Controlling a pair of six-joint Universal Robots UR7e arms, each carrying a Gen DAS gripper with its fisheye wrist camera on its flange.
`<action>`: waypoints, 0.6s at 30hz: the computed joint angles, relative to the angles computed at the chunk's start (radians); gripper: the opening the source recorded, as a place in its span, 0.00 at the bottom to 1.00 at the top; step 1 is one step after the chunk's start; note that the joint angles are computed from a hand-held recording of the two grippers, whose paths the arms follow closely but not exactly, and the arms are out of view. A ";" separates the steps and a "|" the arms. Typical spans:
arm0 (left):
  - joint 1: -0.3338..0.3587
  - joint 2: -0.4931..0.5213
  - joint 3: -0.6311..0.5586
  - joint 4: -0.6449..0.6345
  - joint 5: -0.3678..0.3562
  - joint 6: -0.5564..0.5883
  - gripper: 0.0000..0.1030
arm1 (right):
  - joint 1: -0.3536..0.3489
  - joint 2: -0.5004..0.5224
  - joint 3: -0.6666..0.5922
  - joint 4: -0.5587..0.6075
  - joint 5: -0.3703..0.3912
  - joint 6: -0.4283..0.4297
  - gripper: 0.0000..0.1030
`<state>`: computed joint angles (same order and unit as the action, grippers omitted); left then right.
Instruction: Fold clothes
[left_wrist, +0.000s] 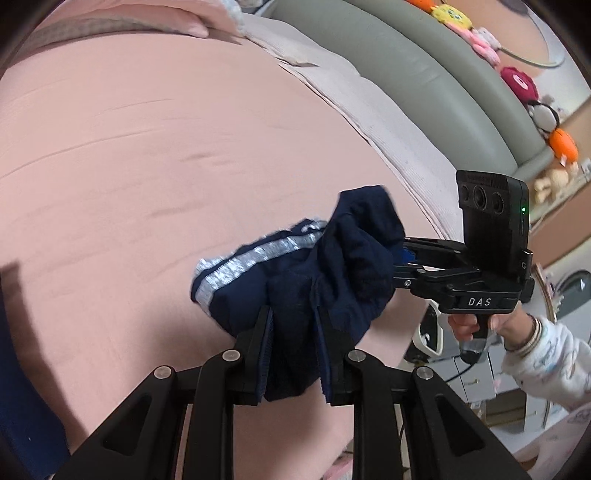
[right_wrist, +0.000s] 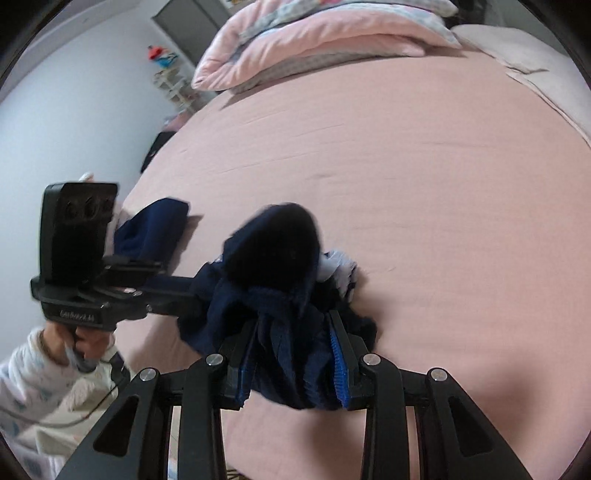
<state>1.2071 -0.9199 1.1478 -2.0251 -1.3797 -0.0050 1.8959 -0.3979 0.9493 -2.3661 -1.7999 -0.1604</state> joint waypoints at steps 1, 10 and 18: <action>0.002 0.001 -0.002 -0.005 0.002 -0.009 0.19 | 0.001 0.005 -0.012 0.017 -0.008 0.006 0.32; 0.030 -0.018 0.021 -0.053 0.001 -0.089 0.19 | -0.014 0.011 -0.039 0.060 -0.016 0.160 0.32; 0.028 -0.037 0.037 -0.057 0.024 -0.162 0.21 | 0.010 0.022 -0.058 0.080 -0.075 0.151 0.34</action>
<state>1.2352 -0.9570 1.1847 -2.0820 -1.3558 -0.1669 1.9055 -0.3763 0.8909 -2.2861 -1.8747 -0.0092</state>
